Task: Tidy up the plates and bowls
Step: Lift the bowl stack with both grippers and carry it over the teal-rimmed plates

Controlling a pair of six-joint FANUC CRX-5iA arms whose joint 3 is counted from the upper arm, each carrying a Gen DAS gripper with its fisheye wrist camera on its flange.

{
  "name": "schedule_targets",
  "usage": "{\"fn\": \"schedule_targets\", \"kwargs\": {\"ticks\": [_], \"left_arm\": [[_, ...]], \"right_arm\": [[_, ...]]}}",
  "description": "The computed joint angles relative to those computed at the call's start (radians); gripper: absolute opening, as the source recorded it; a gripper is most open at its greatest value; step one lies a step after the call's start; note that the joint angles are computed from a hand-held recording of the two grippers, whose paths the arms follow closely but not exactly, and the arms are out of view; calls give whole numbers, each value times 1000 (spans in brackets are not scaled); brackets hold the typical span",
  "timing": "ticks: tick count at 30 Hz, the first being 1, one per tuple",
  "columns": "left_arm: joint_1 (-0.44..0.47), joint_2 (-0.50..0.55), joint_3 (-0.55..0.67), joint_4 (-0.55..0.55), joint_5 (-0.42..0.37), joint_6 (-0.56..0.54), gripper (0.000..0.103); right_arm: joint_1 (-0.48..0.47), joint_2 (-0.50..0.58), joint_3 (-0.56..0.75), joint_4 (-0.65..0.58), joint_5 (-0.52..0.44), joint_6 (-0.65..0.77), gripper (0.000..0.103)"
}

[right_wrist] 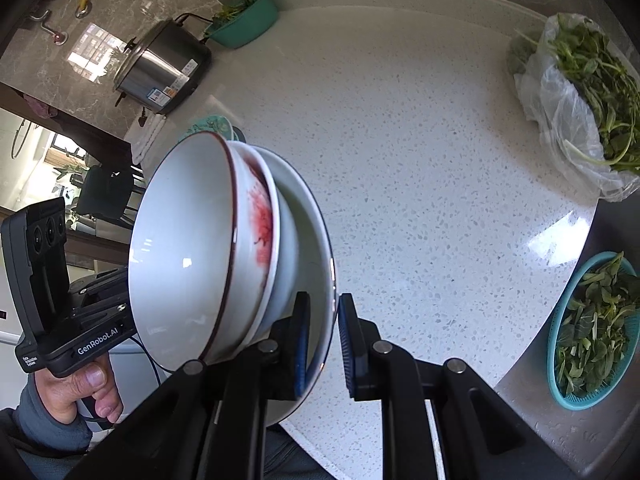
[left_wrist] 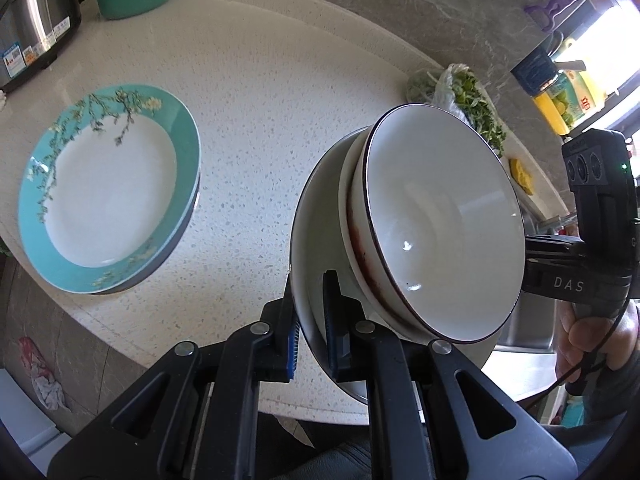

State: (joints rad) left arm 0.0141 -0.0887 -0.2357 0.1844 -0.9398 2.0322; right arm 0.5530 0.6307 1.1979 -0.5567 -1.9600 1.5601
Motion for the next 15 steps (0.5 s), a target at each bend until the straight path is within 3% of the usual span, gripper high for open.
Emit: {"fn": "schedule_targets", "kwargs": {"ticks": [15], "left_arm": [[85,-104,13,4,-92,-35,9]], "right_arm": [[58,85,238,-33,-83,-72,18]]}}
